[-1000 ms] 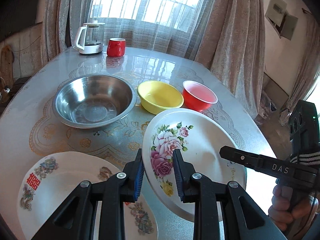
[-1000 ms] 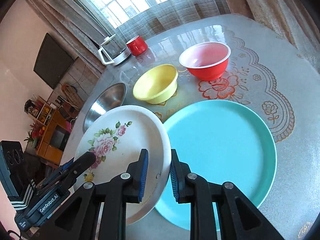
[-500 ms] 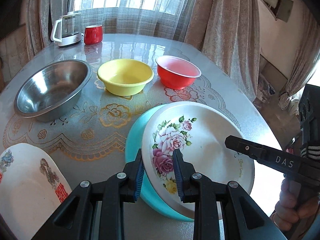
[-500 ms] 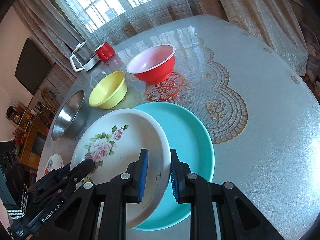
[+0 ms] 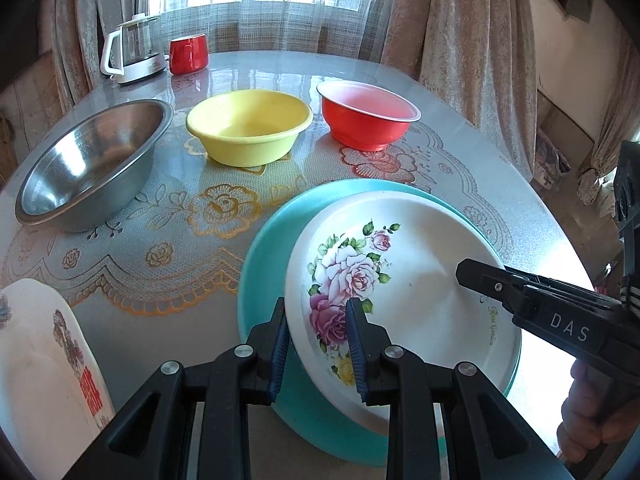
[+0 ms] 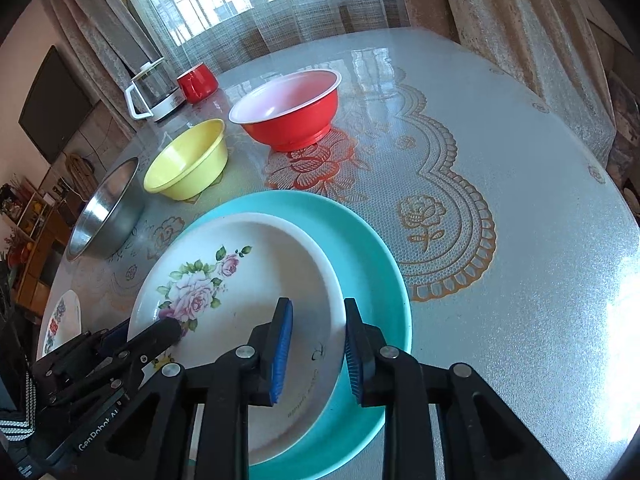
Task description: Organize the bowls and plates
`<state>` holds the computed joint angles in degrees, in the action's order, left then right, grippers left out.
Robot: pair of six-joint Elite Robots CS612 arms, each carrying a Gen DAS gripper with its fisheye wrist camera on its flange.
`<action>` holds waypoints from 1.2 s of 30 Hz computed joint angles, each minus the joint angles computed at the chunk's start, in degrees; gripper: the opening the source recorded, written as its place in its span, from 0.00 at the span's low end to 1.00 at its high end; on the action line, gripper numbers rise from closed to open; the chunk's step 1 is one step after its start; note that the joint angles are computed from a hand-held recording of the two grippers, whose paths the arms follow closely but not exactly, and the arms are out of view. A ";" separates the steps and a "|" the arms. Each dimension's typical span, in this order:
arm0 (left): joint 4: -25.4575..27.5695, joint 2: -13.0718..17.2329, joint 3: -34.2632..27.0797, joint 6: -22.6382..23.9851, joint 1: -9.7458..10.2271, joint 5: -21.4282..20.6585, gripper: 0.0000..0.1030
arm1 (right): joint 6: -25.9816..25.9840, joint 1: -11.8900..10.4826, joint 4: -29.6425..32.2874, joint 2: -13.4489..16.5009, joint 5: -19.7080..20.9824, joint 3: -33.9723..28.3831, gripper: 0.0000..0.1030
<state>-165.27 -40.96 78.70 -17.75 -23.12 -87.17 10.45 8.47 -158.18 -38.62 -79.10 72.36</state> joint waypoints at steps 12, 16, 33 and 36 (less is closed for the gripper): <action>0.80 0.12 -0.49 0.25 -0.13 1.49 0.26 | 1.38 -0.75 -3.80 -1.15 2.96 2.32 0.32; 0.96 0.09 -0.49 -0.05 -0.14 2.06 0.26 | 1.24 -0.59 -4.50 -1.94 2.00 3.72 0.32; 0.33 -0.86 0.88 0.23 -0.50 4.34 0.28 | 1.33 0.35 -4.01 -1.97 -2.60 4.20 0.28; -0.75 -1.34 1.64 0.09 -0.50 4.98 0.28 | 2.10 0.32 -4.63 -2.23 -3.09 4.56 0.30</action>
<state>-166.02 -42.30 80.34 -17.66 -23.62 -82.19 12.55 8.79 -162.81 -40.86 -82.19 76.92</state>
